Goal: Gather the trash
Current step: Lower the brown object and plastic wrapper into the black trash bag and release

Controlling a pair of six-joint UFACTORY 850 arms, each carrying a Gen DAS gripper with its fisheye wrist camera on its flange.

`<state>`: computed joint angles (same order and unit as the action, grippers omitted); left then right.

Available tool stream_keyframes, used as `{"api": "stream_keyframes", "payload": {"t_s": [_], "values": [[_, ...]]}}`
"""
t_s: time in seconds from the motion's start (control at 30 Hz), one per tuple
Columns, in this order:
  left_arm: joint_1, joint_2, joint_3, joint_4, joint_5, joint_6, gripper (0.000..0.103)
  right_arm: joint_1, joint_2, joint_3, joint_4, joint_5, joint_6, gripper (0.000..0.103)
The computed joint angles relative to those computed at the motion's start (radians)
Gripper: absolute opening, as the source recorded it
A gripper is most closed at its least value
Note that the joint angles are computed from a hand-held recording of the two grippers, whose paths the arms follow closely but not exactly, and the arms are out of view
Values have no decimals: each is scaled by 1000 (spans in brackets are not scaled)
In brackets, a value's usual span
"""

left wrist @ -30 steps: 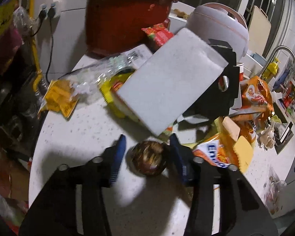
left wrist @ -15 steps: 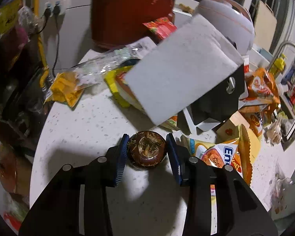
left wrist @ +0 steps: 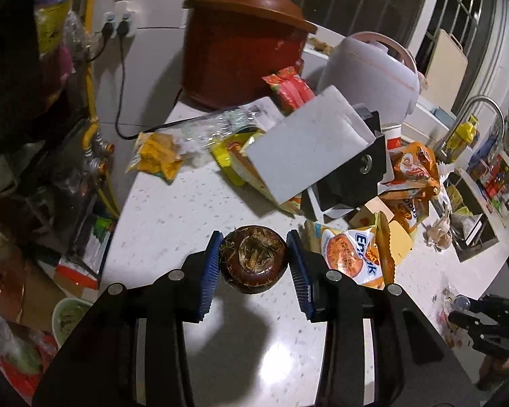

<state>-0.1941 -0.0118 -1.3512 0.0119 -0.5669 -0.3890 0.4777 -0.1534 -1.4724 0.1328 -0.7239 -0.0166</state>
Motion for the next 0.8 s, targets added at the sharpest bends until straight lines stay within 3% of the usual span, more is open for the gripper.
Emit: {"api": "stream_keyframes", "payload": {"t_s": [0.1,0.13,0.47,0.63,0.8], "values": [[7,26,22,-15,8,0,38,-10,8,-3,47,17,-11,33],[7,33,25,-12,7,-3,38,-10,9,-9,59,18,-18,14],[-15,144,92,-53,-16,54,38,9,-4,-98,215,-36,-160,15],[-66,247,176,-172,-116,166,38,52,7,-115,327,-160,-307,15],[-137,306,330,-299,-221,228,38,105,12,-6,346,-265,-321,15]]}}
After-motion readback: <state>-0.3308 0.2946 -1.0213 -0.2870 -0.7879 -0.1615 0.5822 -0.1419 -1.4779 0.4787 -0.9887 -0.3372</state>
